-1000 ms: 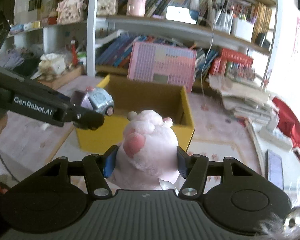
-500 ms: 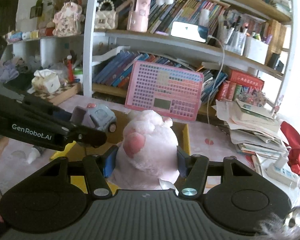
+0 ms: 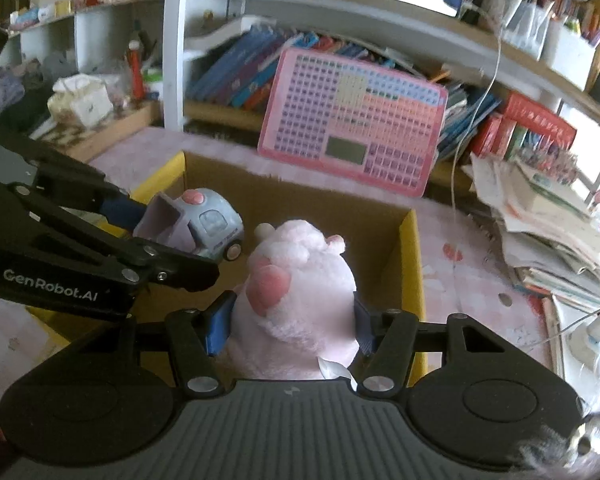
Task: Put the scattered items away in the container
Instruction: 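Lower both toys into the yellow box and open both grippers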
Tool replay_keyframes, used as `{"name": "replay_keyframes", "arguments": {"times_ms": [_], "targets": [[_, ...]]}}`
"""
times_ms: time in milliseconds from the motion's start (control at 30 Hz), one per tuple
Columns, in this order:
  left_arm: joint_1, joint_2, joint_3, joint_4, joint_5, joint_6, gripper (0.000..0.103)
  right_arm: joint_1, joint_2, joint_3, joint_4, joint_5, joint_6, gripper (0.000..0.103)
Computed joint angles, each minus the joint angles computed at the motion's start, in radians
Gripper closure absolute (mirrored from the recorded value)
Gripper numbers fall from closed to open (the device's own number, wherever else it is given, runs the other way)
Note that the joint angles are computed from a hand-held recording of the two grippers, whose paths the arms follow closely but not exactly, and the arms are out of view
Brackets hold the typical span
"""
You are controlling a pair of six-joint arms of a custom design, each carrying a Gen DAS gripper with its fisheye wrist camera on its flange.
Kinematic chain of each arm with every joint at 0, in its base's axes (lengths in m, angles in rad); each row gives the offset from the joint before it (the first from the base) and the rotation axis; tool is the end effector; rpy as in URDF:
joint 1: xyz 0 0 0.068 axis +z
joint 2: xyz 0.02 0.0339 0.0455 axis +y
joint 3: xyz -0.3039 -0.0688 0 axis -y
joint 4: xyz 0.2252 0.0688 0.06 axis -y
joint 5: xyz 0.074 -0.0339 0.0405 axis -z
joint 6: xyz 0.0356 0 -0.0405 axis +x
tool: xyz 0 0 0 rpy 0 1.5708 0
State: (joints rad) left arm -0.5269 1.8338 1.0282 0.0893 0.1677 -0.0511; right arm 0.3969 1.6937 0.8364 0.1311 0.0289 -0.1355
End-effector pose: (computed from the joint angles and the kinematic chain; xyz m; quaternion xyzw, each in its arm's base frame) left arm 0.3260 -0.1965 0.2145 0.2475 0.8732 -0.1907 0.3741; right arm 0.3065 0.1274 0.2113 -0.2342 0.8815 0.0403 0.4080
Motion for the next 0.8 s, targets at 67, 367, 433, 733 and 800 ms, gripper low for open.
{"name": "replay_keyframes", "arguments": {"times_ms": [67, 367, 433, 733, 800], "targets": [[0.004, 0.025, 0.027, -0.021, 0.006, 0.008, 0.062, -0.005, 0.031, 0.026, -0.017, -0.007, -0.008, 0.045], [0.009, 0.084, 0.078, -0.070, -0.002, 0.046, 0.062, -0.021, 0.122, 0.101, -0.091, -0.036, -0.010, 0.042], [0.012, 0.083, 0.074, -0.065, -0.001, 0.042, 0.061, -0.020, 0.128, 0.104, -0.099, -0.038, -0.007, 0.041], [0.003, 0.047, 0.017, 0.021, -0.036, 0.017, 0.028, -0.007, 0.074, 0.050, -0.044, -0.019, 0.015, 0.028], [-0.001, 0.018, -0.006, 0.046, -0.059, -0.015, 0.028, -0.001, 0.044, 0.031, -0.023, 0.001, 0.024, 0.023]]}}
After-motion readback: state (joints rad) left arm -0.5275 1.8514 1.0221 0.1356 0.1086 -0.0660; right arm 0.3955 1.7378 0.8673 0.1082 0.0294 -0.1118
